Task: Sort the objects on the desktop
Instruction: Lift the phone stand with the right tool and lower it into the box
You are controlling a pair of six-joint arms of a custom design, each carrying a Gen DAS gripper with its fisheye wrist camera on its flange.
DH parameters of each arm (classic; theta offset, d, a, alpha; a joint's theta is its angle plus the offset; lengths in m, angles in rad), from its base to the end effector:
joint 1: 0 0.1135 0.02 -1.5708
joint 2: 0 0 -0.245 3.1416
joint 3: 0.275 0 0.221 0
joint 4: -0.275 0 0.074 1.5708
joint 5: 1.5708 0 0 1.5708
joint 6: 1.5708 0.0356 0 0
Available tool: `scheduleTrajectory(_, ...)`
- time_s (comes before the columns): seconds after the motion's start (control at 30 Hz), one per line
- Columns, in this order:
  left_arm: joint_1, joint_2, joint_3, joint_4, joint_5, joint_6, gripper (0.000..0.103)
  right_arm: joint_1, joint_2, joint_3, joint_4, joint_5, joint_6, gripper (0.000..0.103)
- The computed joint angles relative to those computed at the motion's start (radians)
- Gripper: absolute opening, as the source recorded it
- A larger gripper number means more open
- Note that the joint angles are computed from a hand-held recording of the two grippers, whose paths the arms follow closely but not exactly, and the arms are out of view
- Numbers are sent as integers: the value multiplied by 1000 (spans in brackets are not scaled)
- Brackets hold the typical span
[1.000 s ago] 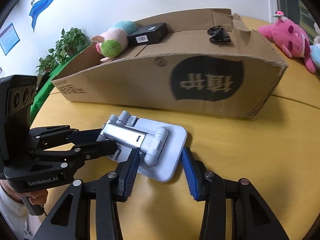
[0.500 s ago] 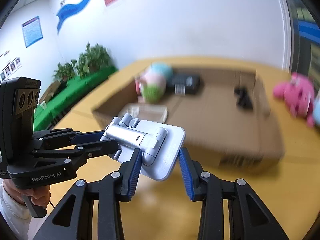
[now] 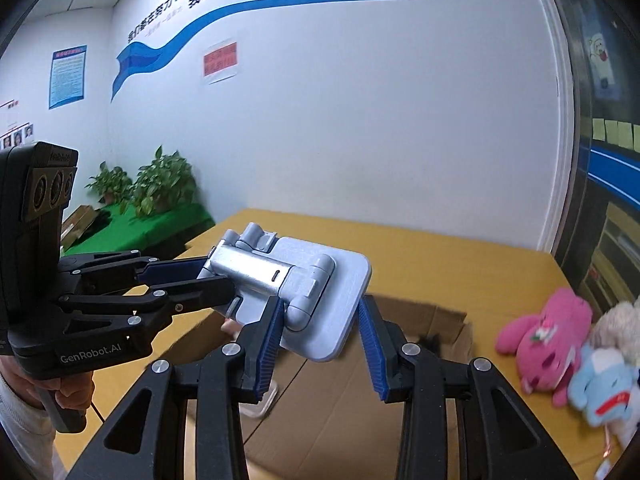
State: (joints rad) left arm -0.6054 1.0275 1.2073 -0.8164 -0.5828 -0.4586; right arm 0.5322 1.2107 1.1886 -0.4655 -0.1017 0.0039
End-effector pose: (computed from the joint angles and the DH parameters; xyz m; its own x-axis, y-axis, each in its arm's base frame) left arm 0.1553 -0.0836 0.3586 -0.4876 -0.1121 -0.8659 -0.1166 0.9912 -0.0626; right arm 0.2087 0.1271 0.3468 -0.4060 -0.2346 -0.8833 -0.5805 0.8127 0.0510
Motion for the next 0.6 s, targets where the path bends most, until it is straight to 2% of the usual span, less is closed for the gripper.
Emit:
scheduleTrajectory(0.13,229,122,41,96,214,99,26,-72,185,174,-30,-46,-33,37)
scheduleTrajectory(0.27,371,239,29,177,356,127,26,-131,395,325,-53,-99,-53,37)
scheduleTrajectory(0.43,488,435,9,283,504,135,25,-193,658,479,-77,-160,-63,37)
scheduleTrajectory(0.6,546,675,68,332,591,127,25,-245,942,674,-131,-210,-84,37)
